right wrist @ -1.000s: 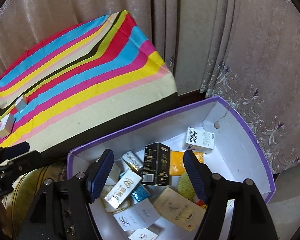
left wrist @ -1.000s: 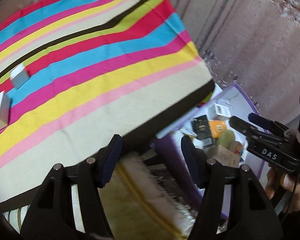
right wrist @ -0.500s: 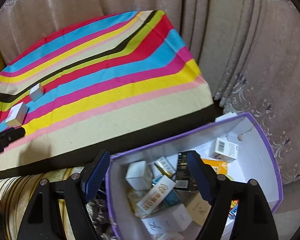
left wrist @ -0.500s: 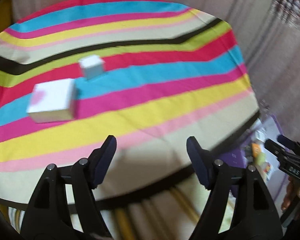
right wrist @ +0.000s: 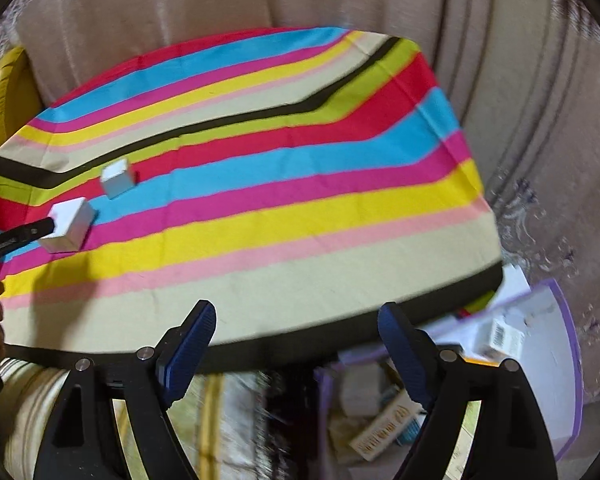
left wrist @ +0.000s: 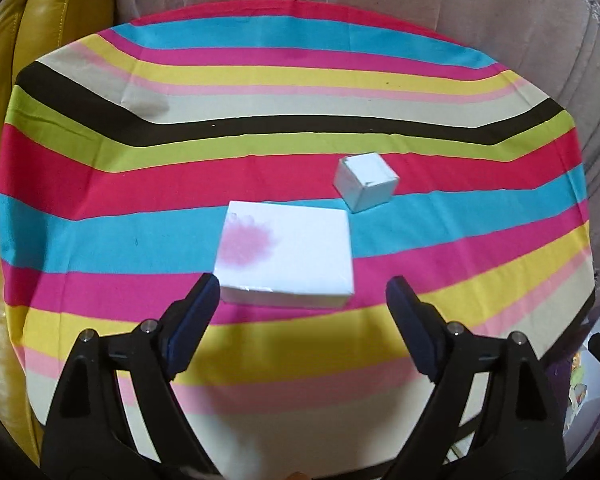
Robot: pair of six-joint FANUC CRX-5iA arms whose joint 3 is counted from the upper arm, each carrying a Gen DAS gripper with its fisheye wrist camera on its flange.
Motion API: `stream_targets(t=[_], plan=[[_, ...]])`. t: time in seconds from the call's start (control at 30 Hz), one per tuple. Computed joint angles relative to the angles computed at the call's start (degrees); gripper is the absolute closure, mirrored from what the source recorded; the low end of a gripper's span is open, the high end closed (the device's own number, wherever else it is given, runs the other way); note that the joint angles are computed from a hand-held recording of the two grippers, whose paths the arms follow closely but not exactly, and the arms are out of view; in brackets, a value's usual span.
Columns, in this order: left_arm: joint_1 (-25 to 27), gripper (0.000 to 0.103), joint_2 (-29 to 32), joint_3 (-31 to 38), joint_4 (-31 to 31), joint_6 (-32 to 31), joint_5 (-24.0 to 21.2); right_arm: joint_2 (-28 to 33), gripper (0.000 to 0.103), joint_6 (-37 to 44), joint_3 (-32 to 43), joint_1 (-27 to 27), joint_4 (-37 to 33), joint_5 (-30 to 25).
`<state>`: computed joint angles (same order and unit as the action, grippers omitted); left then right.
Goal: Organize objects
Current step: 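Move both empty grippers back over the striped table, then grasp the pink-printed white box with the left gripper while the right grasps the small white cube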
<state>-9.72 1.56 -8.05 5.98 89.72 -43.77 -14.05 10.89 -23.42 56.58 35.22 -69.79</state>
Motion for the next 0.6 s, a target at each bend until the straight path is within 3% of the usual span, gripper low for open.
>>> stream_targets(t=[0.4, 0.6], plan=[[-0.42, 0.01, 4.7, 4.4, -2.99, 0.68, -1.72, 11.22, 0.018, 9.96, 9.84, -4.02, 1.33, 9.27], [0.92, 0.009, 6.18, 4.32, -0.23, -1.62, -1.74, 16.7, 0.018, 14.62, 15.2, -6.16, 0.42, 12.87]])
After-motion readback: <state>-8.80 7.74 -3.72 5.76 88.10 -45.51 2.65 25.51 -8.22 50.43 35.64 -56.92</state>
